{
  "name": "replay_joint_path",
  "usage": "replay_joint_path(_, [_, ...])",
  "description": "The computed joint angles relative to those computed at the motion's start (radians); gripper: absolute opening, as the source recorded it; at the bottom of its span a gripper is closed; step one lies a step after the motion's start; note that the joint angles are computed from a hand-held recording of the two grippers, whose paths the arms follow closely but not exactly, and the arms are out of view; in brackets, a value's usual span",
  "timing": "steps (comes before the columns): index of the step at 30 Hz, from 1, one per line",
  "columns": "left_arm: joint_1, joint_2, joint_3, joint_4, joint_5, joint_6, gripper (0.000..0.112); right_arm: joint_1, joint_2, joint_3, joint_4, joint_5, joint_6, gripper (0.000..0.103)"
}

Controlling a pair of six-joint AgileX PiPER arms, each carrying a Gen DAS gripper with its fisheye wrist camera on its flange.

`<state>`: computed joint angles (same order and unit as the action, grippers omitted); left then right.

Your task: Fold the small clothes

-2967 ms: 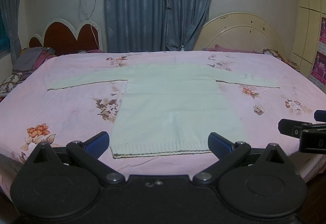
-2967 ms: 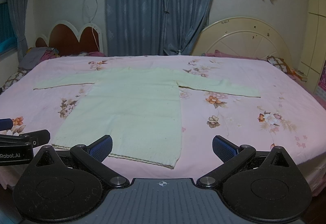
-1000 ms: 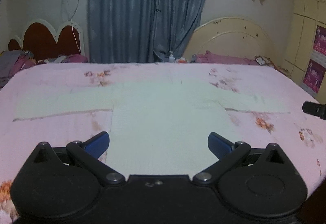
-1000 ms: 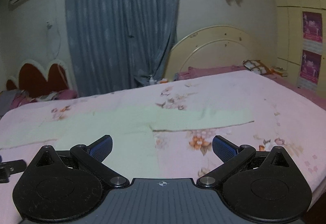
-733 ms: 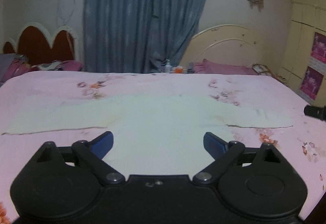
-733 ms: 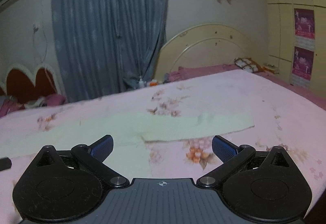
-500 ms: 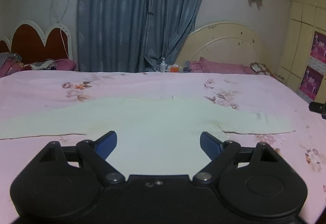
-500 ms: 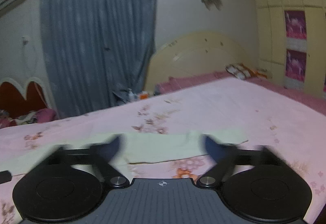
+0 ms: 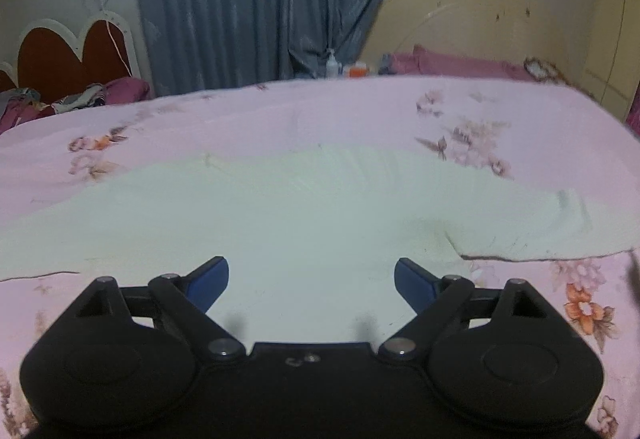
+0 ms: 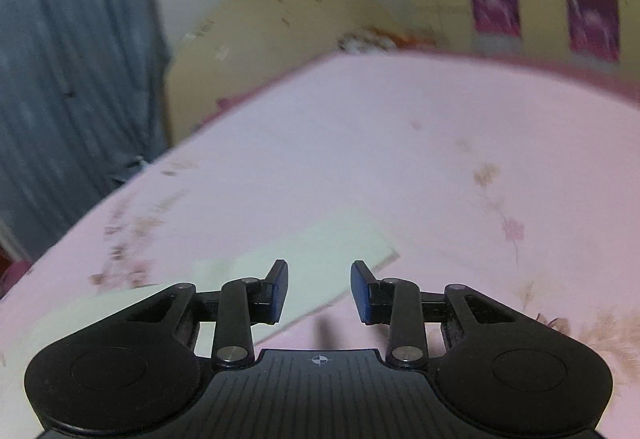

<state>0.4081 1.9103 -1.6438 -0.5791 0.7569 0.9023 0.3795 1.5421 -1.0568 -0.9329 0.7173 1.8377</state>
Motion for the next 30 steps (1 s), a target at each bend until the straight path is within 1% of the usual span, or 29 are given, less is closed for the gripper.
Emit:
replay_joint_path(4, [-0.053, 0.017, -0.003, 0.083, -0.021, -0.073, 0.09, -0.141, 0.02, 0.077, 0.014, -0.16, 0.023, 0.035])
replay_joint_path(5, [-0.062, 0.019, -0.003, 0.096, -0.025, -0.086, 0.091, -0.167, 0.018, 0.103, -0.01, -0.205, 0.053, 0.035])
replay_joint_path(8, [-0.092, 0.029, -0.014, 0.141, -0.032, -0.133, 0.091, -0.192, 0.01, 0.14, -0.094, -0.263, 0.131, 0.035])
replay_joint_path(11, [-0.114, 0.041, -0.035, 0.174, -0.03, -0.176, 0.091, -0.199, -0.001, 0.159, -0.13, -0.284, 0.15, 0.034])
replay_joint_path(12, [-0.118, 0.042, -0.039, 0.178, -0.029, -0.185, 0.092, -0.191, 0.002, 0.152, -0.133, -0.281, 0.142, 0.034])
replay_joint_path(13, [-0.123, 0.045, -0.047, 0.18, -0.031, -0.194, 0.092, -0.186, -0.002, 0.15, -0.146, -0.283, 0.138, 0.027])
replay_joint_path(14, [-0.126, 0.044, -0.049, 0.18, -0.036, -0.196, 0.093, -0.174, -0.023, 0.159, -0.173, -0.278, 0.153, 0.002])
replay_joint_path(15, [-0.128, 0.043, -0.05, 0.179, -0.042, -0.196, 0.093, -0.139, -0.06, 0.179, -0.24, -0.232, 0.208, 0.002])
replay_joint_path(16, [-0.128, 0.043, -0.052, 0.182, -0.046, -0.2, 0.093, -0.113, -0.083, 0.191, -0.279, -0.187, 0.228, 0.002])
replay_joint_path(17, [-0.125, 0.045, -0.056, 0.184, -0.044, -0.205, 0.093, -0.089, -0.099, 0.199, -0.278, -0.133, 0.22, 0.002])
replay_joint_path(18, [-0.121, 0.049, -0.063, 0.185, -0.037, -0.211, 0.093, -0.093, -0.102, 0.21, -0.238, -0.119, 0.192, 0.002])
replay_joint_path(19, [-0.115, 0.053, -0.07, 0.187, -0.026, -0.216, 0.093, -0.123, -0.093, 0.213, -0.157, -0.146, 0.129, 0.002])
replay_joint_path(20, [-0.108, 0.053, -0.073, 0.187, -0.019, -0.216, 0.093, -0.156, -0.09, 0.235, -0.108, -0.19, 0.106, 0.002])
replay_joint_path(21, [-0.097, 0.051, -0.071, 0.184, -0.016, -0.209, 0.093, -0.162, -0.103, 0.251, -0.098, -0.202, 0.115, 0.002])
replay_joint_path(23, [-0.069, 0.047, -0.066, 0.163, -0.01, -0.183, 0.094, -0.126, -0.114, 0.243, -0.127, -0.162, 0.135, 0.002])
replay_joint_path(25, [-0.04, 0.061, -0.087, 0.156, 0.013, -0.171, 0.094, -0.101, -0.126, 0.231, -0.14, -0.142, 0.145, 0.002])
replay_joint_path(27, [-0.009, 0.077, -0.109, 0.149, 0.029, -0.152, 0.094, -0.072, -0.123, 0.2, -0.134, -0.119, 0.13, 0.002])
replay_joint_path(30, [0.054, 0.111, -0.152, 0.102, 0.06, -0.097, 0.094, -0.012, -0.097, 0.109, -0.115, -0.089, 0.074, 0.002])
